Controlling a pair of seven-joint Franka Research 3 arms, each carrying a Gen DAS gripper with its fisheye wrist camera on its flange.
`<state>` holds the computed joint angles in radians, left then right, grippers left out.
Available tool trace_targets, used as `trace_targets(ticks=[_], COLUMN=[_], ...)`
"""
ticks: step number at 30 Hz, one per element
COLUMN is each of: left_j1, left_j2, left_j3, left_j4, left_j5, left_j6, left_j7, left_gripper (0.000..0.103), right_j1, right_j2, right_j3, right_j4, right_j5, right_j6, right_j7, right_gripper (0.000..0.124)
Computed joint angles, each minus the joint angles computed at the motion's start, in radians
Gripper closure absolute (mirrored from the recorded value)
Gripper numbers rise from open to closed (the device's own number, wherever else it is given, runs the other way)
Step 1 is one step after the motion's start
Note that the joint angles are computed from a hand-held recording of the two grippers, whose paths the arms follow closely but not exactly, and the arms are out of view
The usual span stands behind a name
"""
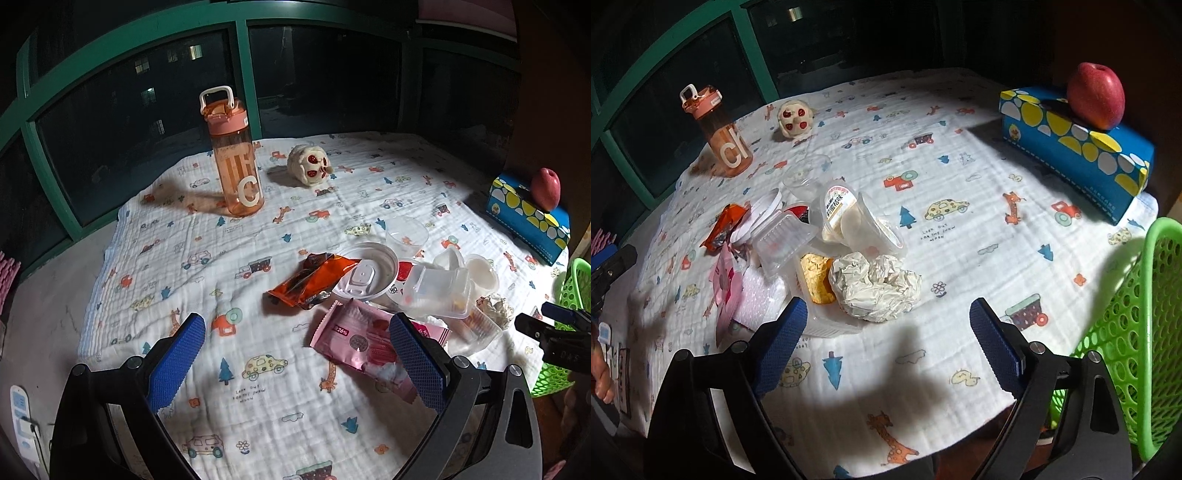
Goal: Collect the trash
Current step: 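Reach the right tool to the crumpled white tissue and close on it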
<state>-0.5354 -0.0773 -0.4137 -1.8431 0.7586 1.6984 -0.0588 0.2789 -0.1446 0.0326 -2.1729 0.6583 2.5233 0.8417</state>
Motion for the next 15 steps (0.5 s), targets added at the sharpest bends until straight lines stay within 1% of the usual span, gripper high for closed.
trace_targets(ticks=[4,9,11,12,15], left_j1=[0.005,0.013,0.016,0.018,0.031], left_j2=[0.005,0.015,0.027,0.030,0.032], left_j3=[0.006,0.017,0.020,0.024,0.038], left_j4=[-0.004,-0.004,0.004,0.003,-0.010], left_j5=[0.001,0.008,0.012,0.011,0.003], left_j6=[0.034,0.104,0.132,0.152,0.242], left_j7=[0.014,0.040,0.057,0.065,0.084], left_gripper=[0.006,0.006,0.006,0.006,0.006], right_j1=[-0.003,-0.016,-0.018,-0.019,-0.030], right_j2=[0.050,0.104,0.118,0.128,0.154], right_j3=[0.002,0.005,0.012,0.014,0.013], right_j4=[0.043,0.098,0.107,0.113,0.143], right_j5=[-0.004,0.011,-0.004,-0.008,0.025], right_j6=[-0.023,-0.084,-0.083,-0.088,-0.143], right_j7=[0.021,0.036,0.046,0.051,0.050], right_gripper=[0.041,0.042,0.042,0.042,0.044])
